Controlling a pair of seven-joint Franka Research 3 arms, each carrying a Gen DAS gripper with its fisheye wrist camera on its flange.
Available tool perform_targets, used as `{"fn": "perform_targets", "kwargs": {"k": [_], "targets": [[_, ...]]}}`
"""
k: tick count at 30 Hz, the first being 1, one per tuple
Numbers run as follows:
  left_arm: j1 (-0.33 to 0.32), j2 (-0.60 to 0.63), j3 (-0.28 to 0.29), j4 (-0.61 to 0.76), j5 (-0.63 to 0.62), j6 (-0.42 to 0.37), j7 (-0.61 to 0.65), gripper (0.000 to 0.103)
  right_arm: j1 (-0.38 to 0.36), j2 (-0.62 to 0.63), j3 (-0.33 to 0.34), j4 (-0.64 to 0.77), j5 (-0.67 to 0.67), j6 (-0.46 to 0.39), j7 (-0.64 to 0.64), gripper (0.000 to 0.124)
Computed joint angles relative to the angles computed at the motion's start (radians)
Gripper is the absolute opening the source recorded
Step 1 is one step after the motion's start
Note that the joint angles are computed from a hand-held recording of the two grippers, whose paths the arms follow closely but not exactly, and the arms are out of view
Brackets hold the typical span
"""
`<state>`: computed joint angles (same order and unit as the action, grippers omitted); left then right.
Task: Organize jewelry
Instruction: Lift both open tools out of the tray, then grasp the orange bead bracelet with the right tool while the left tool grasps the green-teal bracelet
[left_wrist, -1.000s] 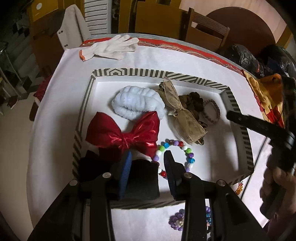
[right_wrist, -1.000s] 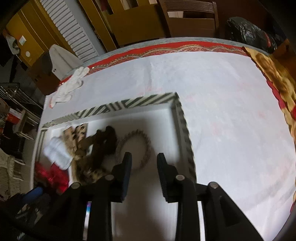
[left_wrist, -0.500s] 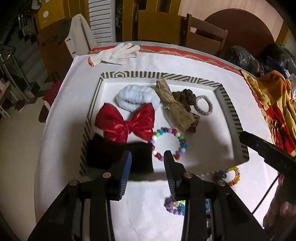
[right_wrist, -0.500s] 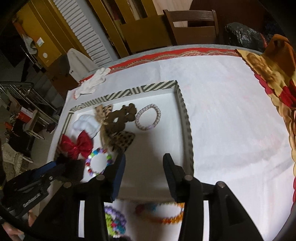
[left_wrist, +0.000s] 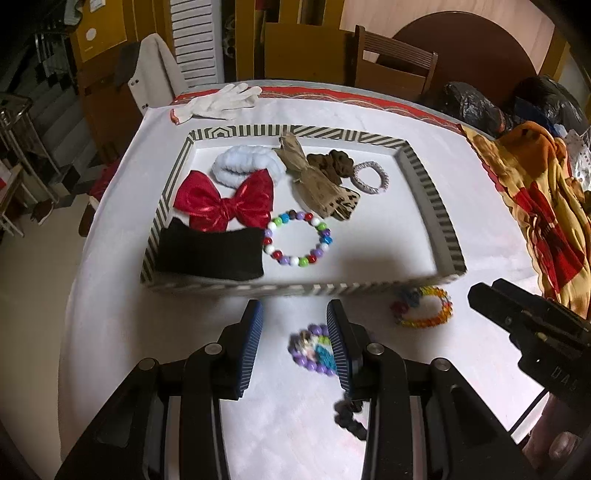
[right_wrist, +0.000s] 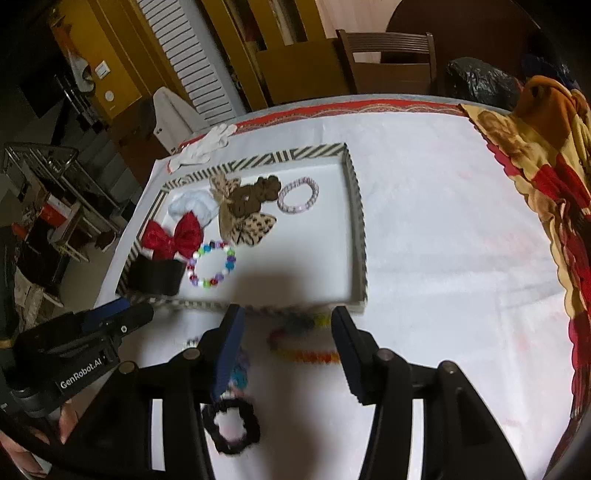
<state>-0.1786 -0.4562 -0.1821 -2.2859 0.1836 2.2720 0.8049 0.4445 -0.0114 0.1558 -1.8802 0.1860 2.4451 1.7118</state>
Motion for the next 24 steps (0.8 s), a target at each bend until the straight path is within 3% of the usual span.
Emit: {"fn": "perform_targets", "kwargs": {"k": [24], "targets": [[-0.057,-0.089,-0.043,-0.053,0.013,-0.065,-0.142,0.026,-0.022,-0.200,-0.004,-0.209,0.102,-0.018,-0.136,0.055]]}}
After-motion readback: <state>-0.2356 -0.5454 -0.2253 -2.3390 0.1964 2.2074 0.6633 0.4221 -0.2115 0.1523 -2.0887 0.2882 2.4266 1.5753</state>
